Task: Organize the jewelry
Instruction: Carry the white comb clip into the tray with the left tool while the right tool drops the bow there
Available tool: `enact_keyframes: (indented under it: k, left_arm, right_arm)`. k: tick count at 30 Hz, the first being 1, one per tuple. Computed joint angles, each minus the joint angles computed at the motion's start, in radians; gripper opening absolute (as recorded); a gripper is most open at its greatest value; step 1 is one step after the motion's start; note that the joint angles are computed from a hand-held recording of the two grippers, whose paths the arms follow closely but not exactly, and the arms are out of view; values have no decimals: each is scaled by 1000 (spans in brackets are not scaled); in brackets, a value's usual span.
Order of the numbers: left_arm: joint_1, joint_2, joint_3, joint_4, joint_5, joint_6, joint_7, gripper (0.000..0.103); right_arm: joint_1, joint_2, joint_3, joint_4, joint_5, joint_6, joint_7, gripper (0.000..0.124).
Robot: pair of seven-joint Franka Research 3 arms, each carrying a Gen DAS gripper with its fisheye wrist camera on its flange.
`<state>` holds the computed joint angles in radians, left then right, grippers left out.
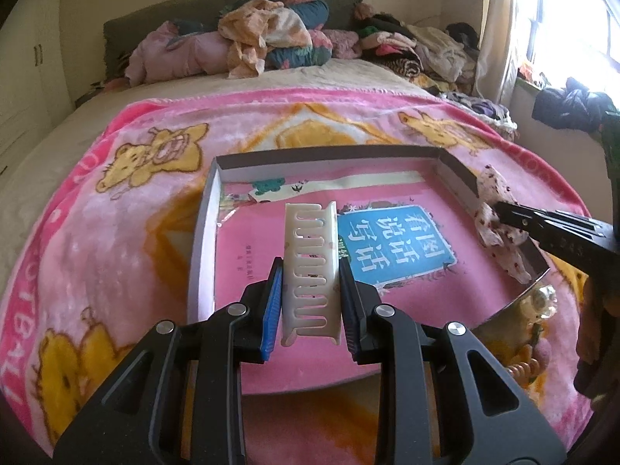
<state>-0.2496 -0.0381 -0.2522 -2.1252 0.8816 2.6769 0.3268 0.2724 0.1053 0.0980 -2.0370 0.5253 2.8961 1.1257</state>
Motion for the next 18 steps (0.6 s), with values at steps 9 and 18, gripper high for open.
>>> enact_keyframes:
  k: [9,18]
  left_arm:
    - [-6,48,15,19,-71,8,66,20]
    - [-10,52,21,18,-58,12,49,20]
  right_arm:
    - [1,50,-7,40,-77,-23,70,16]
    - [-8,6,14,-34,3,63,6,45]
